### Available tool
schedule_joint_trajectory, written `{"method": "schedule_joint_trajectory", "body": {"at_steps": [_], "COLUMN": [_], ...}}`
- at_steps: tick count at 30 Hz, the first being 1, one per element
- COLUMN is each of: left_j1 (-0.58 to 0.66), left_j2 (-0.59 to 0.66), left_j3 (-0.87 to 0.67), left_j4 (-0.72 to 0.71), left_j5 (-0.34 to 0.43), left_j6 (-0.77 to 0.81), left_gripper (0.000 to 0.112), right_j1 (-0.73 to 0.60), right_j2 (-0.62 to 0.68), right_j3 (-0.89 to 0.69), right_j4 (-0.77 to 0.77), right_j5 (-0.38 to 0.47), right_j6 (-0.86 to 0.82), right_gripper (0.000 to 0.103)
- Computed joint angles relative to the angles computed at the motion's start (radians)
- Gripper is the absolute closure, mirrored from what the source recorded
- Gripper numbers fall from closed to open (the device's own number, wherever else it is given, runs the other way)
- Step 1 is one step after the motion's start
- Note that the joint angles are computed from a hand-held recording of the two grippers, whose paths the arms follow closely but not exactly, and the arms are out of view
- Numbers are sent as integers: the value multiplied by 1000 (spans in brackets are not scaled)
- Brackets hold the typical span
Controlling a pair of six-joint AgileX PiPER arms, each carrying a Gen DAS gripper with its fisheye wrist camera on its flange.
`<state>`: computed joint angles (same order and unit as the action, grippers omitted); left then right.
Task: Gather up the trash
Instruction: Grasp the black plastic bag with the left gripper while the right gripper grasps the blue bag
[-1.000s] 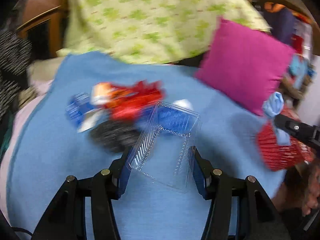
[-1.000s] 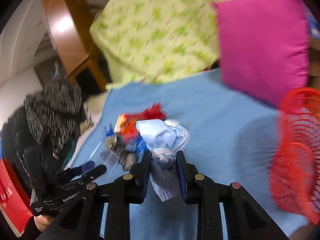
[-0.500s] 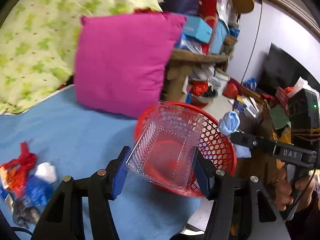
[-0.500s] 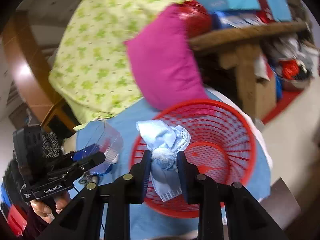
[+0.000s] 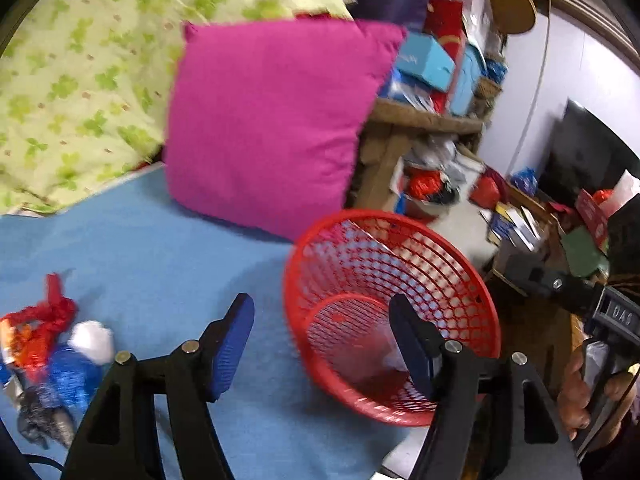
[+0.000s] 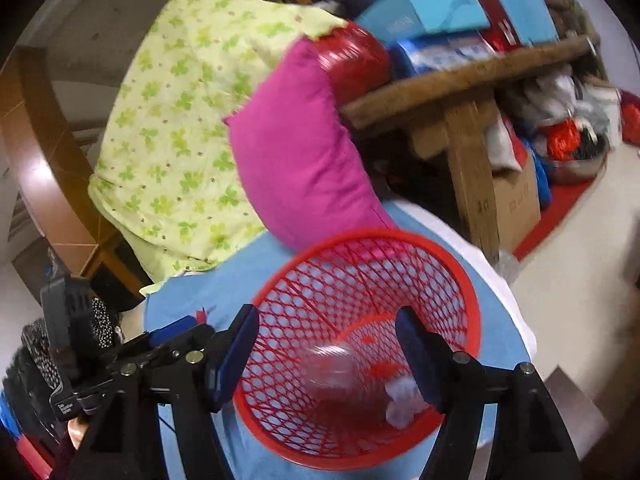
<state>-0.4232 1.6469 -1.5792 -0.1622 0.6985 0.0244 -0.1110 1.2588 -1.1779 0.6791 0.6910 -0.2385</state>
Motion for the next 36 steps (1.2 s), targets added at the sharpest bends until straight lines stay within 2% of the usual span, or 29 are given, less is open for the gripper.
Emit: {"method": "schedule_joint_trajectory", "body": {"at_steps": [3, 6, 9, 11, 14, 15, 19, 22, 24, 27, 33, 36], "left_j1": [61, 105, 221, 353, 553, 645, 824, 878, 902, 892, 882, 891], "left_j2": [-118, -217, -296, -313, -294, -277, -186, -126, -96, -70, 40, 79], "left_j3": [153, 298, 439, 513, 561, 573, 572, 547, 517, 490, 395, 363], "left_j4": [24, 235, 401, 441, 347, 267, 93, 7, -96, -144, -243, -360], "left_j5": [-64, -118, -165, -197, -232, -252, -287, -276, -253, -253, -190, -153], "left_j6": [-12, -167, -294, -320, -232, -158, -16, 47, 134, 178, 260, 357], "left_gripper": [39, 39, 39, 39, 39, 39, 39, 39, 39, 39, 39, 39], "right_j1": [126, 283, 477, 594, 705, 728, 771, 778, 772, 755, 714, 702], "right_j2": [-32, -30, 39, 124, 296, 354, 590, 753, 877, 974, 1178, 1275], "right_j3": [-22, -50, -121, -184, -312, -352, -524, -669, -810, -900, -1159, -1304], "right_j4": [-91, -171, -366, -449, -473, -458, -386, -333, -302, -237, -165, -150], "right_j5": [-81, -173, -227, -242, -210, -203, -144, -94, -23, 9, 105, 170], "right_j6": [72, 143, 325, 409, 470, 472, 482, 497, 518, 519, 625, 673], "right_gripper": [28, 28, 28, 28, 28, 28, 28, 28, 28, 28, 28, 28]}}
